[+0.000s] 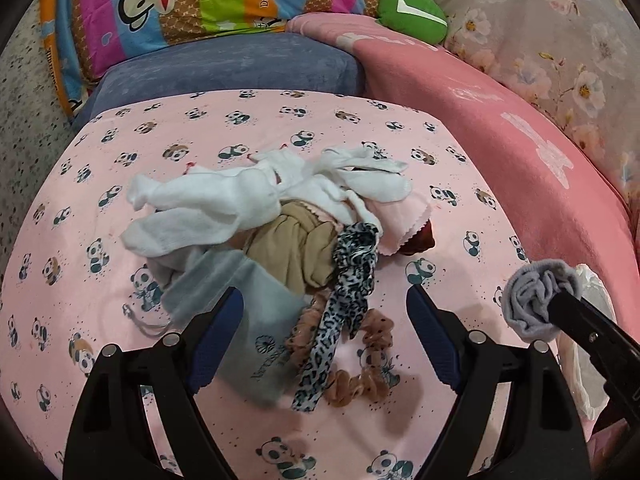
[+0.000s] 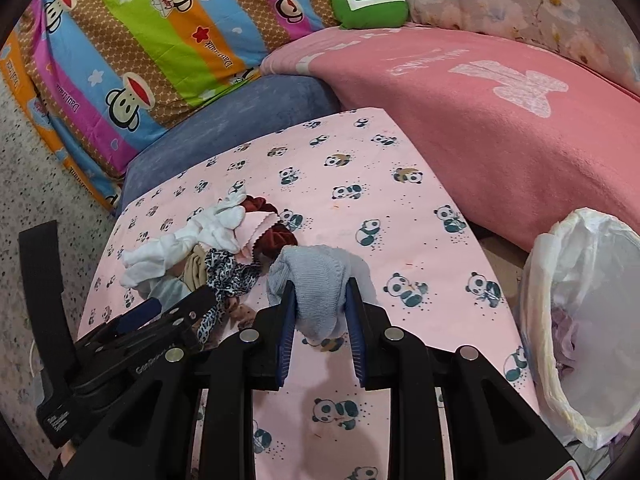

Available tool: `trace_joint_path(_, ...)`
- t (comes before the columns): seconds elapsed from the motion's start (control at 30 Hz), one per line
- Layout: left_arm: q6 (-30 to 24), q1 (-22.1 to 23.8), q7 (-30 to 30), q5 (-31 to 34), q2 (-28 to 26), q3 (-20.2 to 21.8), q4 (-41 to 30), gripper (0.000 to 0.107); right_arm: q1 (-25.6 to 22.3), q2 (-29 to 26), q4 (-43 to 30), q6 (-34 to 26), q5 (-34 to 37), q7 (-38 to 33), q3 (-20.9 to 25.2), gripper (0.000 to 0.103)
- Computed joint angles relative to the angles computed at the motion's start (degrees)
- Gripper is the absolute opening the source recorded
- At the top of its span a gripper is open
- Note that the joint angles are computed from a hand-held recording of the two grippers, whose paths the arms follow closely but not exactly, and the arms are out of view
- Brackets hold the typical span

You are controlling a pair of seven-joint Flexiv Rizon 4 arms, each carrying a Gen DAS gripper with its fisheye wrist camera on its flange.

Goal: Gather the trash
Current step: 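Grasp the leopard scarf with the left tool while the right tool grasps the grey sock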

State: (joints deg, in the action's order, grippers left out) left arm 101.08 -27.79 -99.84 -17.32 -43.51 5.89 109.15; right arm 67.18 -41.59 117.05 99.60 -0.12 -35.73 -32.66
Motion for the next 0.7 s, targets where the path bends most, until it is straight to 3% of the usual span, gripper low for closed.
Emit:
trace_joint_path(0.2,-3.77,0.64,0.40,0.43,-2.52,-0.61,-4.53,0.056,0.38,0.83,2.24,0.79,1.09,-0.44,-0.58,0.025)
trace_joint_path(0.3,-5.26,-0.55,-0.36,1.06,-3.14,0.98,-5.59,0.033,-0.21,0.94,2.40,0.89,1.30,-0.91,0.11,0.025)
trace_joint_path(0.37,-4.62,1.91,-0.03,2.19,-2.74,-1.79,-4.92,0.019,-0.48,0.95,2.49,1.14,1.53,-1.10,0.50,0.025)
trace_joint_path(0.43,-3.65,3.04,-0.26,2.71,-2.15,-3.17,-3.96,0.014,-0.54,1.02,2.75,1.60,1.92,-1.34,0.75,0.025)
trace_joint_path(0.7,0.79,4.46,-0.52,3.76,1.61,-6.51,0.66,0.013,1.51,2.09,4.40,4.13,4.98,-3.25,-0.61,0.025)
